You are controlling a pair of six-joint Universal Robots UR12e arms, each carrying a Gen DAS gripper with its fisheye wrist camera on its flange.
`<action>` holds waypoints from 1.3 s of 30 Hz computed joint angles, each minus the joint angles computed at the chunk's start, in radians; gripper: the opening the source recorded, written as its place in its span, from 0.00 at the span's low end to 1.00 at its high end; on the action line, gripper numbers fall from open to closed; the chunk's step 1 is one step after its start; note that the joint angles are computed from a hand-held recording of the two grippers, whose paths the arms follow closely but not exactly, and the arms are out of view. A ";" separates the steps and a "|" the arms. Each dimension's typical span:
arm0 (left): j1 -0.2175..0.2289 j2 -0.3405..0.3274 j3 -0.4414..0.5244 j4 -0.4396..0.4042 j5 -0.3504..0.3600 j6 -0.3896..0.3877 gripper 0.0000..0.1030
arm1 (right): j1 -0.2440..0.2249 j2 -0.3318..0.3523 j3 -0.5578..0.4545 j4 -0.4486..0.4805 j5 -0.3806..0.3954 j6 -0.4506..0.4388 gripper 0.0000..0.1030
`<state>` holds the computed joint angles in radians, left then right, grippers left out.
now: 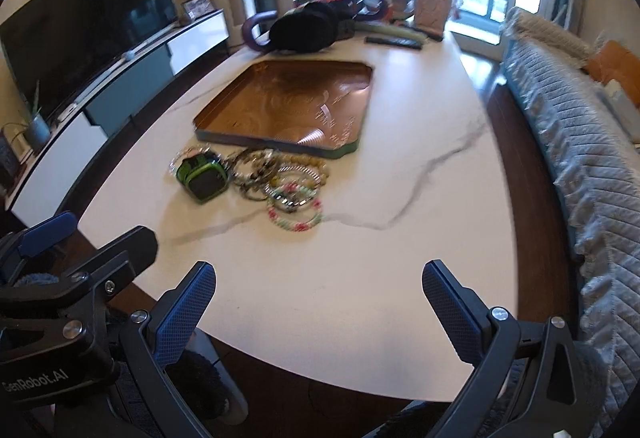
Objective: Organize jewelry
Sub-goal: 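Lower the left tool onto the black-and-green watch and close on its band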
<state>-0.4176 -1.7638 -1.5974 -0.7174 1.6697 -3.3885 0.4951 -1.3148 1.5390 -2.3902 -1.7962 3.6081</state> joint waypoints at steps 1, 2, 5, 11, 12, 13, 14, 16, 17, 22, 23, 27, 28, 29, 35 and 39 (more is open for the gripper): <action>0.001 -0.007 0.002 0.005 0.023 0.011 1.00 | -0.006 0.004 0.004 -0.010 0.016 -0.013 0.98; 0.005 -0.012 0.002 0.013 0.032 0.029 1.00 | -0.013 0.007 0.009 -0.021 0.034 -0.023 0.98; 0.029 -0.023 0.003 0.036 0.007 0.108 1.00 | -0.036 0.013 0.030 -0.081 0.058 -0.059 0.97; 0.098 -0.051 0.026 0.030 -0.135 0.140 1.00 | -0.106 0.018 0.081 -0.328 0.186 -0.156 0.97; 0.100 -0.061 0.035 0.040 -0.140 0.189 1.00 | -0.109 0.028 0.068 -0.326 0.179 -0.201 0.97; 0.100 -0.066 0.039 0.056 -0.147 0.244 0.99 | -0.109 0.038 0.055 -0.321 0.162 -0.243 0.97; 0.097 -0.071 0.043 0.071 -0.139 0.287 0.99 | -0.109 0.048 0.038 -0.307 0.145 -0.282 0.98; 0.086 -0.084 0.052 0.109 -0.097 0.386 0.99 | -0.119 0.065 0.012 -0.291 0.165 -0.366 1.00; 0.083 -0.092 0.060 0.109 -0.093 0.420 0.99 | -0.130 0.072 -0.003 -0.271 0.204 -0.382 1.00; 0.070 -0.139 0.099 0.089 -0.037 0.434 0.40 | -0.184 0.112 -0.037 -0.240 0.463 -0.356 0.99; 0.078 -0.143 0.107 0.063 -0.073 0.428 0.33 | -0.182 0.119 -0.040 -0.236 0.470 -0.358 0.97; 0.098 -0.152 0.124 0.013 -0.178 0.417 0.30 | -0.192 0.141 -0.059 -0.192 0.556 -0.369 0.27; 0.099 -0.153 0.125 0.008 -0.186 0.424 0.30 | -0.193 0.149 -0.069 -0.190 0.569 -0.365 0.27; 0.098 -0.153 0.125 0.010 -0.187 0.428 0.30 | -0.193 0.156 -0.080 -0.184 0.579 -0.371 0.28; 0.099 -0.157 0.125 -0.007 -0.189 0.415 0.31 | -0.179 0.203 -0.153 -0.140 0.613 -0.453 0.28; 0.122 -0.157 0.128 -0.047 -0.264 0.363 0.27 | -0.176 0.200 -0.141 -0.116 0.616 -0.473 0.12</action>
